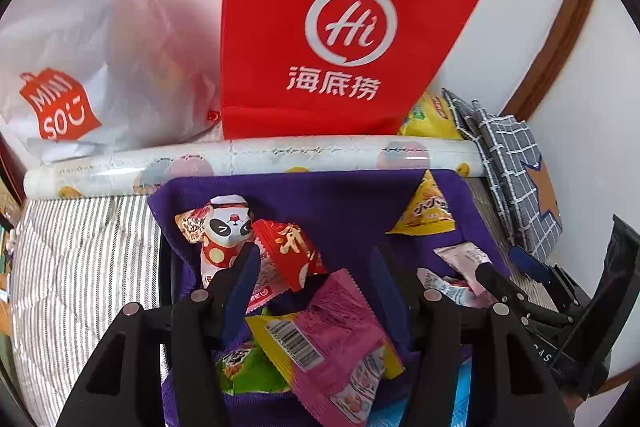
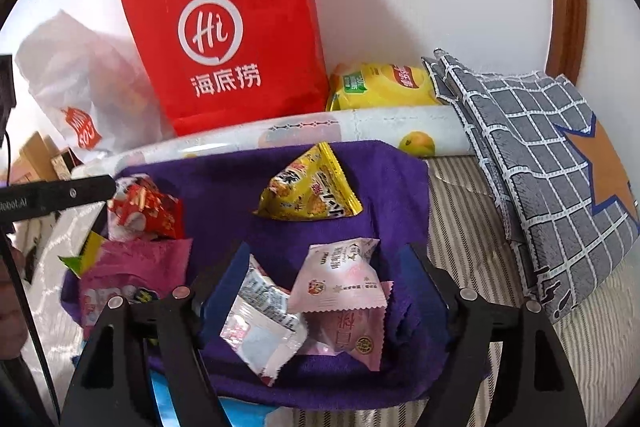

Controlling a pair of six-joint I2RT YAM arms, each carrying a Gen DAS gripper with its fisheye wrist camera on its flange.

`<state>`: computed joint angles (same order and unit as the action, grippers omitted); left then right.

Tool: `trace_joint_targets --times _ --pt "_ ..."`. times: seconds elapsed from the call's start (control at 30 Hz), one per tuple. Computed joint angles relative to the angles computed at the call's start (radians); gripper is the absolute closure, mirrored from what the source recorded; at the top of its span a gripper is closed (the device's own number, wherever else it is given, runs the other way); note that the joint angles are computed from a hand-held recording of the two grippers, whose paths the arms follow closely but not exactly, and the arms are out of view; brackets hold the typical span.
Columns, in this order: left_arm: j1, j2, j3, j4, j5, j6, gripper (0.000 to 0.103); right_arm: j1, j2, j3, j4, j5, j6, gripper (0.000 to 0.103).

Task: Organize snacks
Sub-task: 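Open the left gripper to drop the red bag while the right releases the cookie packet, then withdraw both open grippers from the purple towel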

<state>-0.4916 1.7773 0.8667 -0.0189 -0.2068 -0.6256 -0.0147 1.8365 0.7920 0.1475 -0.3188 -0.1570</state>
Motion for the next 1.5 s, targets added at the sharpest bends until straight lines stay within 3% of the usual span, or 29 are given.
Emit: trace_joint_targets --times 0.17,0.33,0.53,0.67,0.93,1.17,1.2,1.33,1.5 --pt "-0.017 -0.075 -0.03 -0.001 -0.024 0.004 0.042 0.002 -0.09 -0.032 -0.049 -0.008 -0.005 0.025" --pt "-0.049 -0.139 -0.051 -0.022 -0.043 -0.007 0.042 -0.017 -0.291 -0.149 -0.08 -0.031 -0.026 0.025" --pt "-0.129 -0.28 -0.071 -0.146 -0.175 -0.036 0.04 -0.045 -0.604 -0.252 -0.25 -0.039 -0.07 0.024" --pt "-0.172 -0.387 -0.14 -0.189 -0.189 -0.102 0.04 -0.071 -0.739 -0.283 -0.356 -0.047 -0.086 0.018" --pt "-0.34 -0.555 -0.29 -0.317 -0.318 -0.314 0.04 -0.24 -0.914 -0.351 -0.552 -0.198 -0.156 0.014" --pt "-0.487 -0.618 -0.363 -0.43 -0.39 -0.522 0.04 -0.317 -1.057 -0.46 -0.62 -0.278 -0.26 0.015" --pt "-0.518 -0.618 -0.366 -0.458 -0.408 -0.559 0.04 -0.315 -1.062 -0.47 -0.621 -0.283 -0.263 0.015" --pt "-0.607 -0.63 -0.391 -0.523 -0.447 -0.673 0.04 -0.225 -1.086 -0.556 -0.593 -0.25 -0.243 0.035" --pt "-0.681 -0.629 -0.43 -0.559 -0.47 -0.769 0.04 -0.033 -1.154 -0.663 -0.542 -0.154 -0.172 0.037"
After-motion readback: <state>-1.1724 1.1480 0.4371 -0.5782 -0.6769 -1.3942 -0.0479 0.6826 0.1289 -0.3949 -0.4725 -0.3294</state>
